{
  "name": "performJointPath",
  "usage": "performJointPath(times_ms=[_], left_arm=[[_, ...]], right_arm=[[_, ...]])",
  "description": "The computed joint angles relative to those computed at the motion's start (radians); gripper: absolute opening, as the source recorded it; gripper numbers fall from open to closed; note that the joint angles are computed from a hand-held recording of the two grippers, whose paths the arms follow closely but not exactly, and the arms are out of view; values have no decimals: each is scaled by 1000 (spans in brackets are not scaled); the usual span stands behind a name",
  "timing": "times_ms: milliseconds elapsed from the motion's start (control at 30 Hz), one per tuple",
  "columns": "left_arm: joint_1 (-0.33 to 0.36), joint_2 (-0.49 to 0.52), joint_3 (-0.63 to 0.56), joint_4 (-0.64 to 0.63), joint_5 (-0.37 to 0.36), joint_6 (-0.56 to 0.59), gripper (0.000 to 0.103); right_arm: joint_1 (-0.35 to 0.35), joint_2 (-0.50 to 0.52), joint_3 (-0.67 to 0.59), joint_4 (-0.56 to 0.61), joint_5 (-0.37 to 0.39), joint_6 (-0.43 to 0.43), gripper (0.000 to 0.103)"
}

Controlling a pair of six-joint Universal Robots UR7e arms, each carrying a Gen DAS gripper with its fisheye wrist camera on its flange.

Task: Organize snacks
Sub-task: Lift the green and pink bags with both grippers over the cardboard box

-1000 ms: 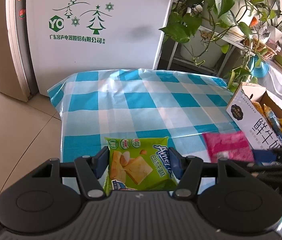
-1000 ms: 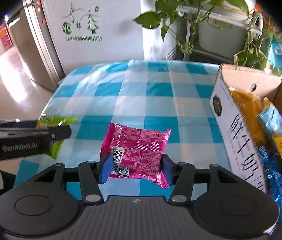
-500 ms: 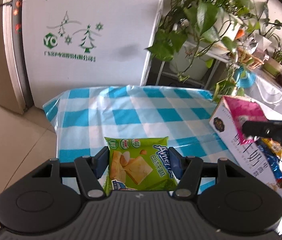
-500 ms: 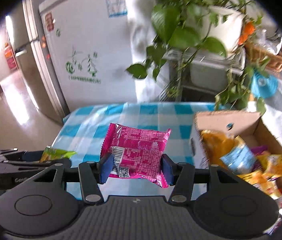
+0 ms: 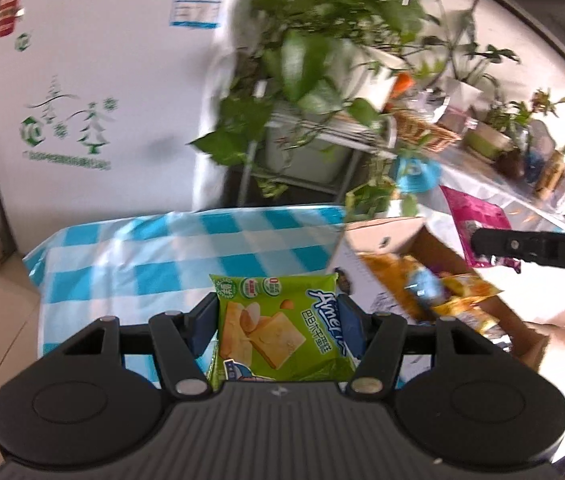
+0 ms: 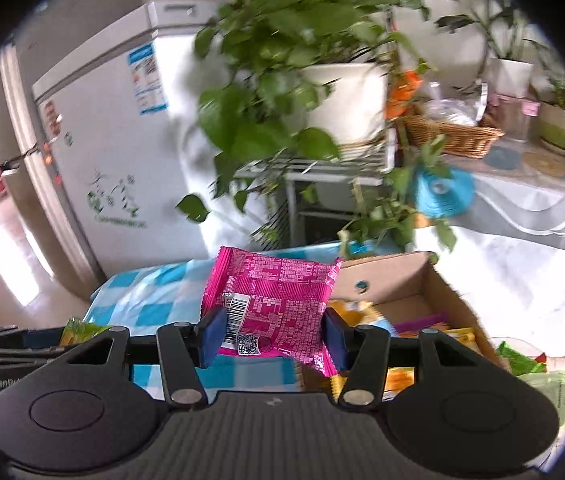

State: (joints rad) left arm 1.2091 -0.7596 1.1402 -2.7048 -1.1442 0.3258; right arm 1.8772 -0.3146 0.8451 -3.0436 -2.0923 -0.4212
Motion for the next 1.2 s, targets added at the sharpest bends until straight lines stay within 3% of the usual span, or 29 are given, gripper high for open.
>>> performJointPath(times_ms=[467, 867, 967, 1033, 1200], left_arm=[[-63, 101, -93, 73, -98, -41, 61], [-94, 225, -205, 166, -128, -75, 62], [-97, 252, -236, 199, -146, -79, 66], [-106, 260, -236, 196, -117, -78, 81], [-121, 246, -204, 183, -94, -74, 94]], right_arm=[[-49, -95, 101, -135, -15, 93, 59], [-83, -103, 67, -55, -29, 235, 59], [-95, -104, 60, -28, -35, 274, 59], [-101, -103, 53, -12, -41, 298, 61], [-113, -124, 74, 5, -19, 365, 69]])
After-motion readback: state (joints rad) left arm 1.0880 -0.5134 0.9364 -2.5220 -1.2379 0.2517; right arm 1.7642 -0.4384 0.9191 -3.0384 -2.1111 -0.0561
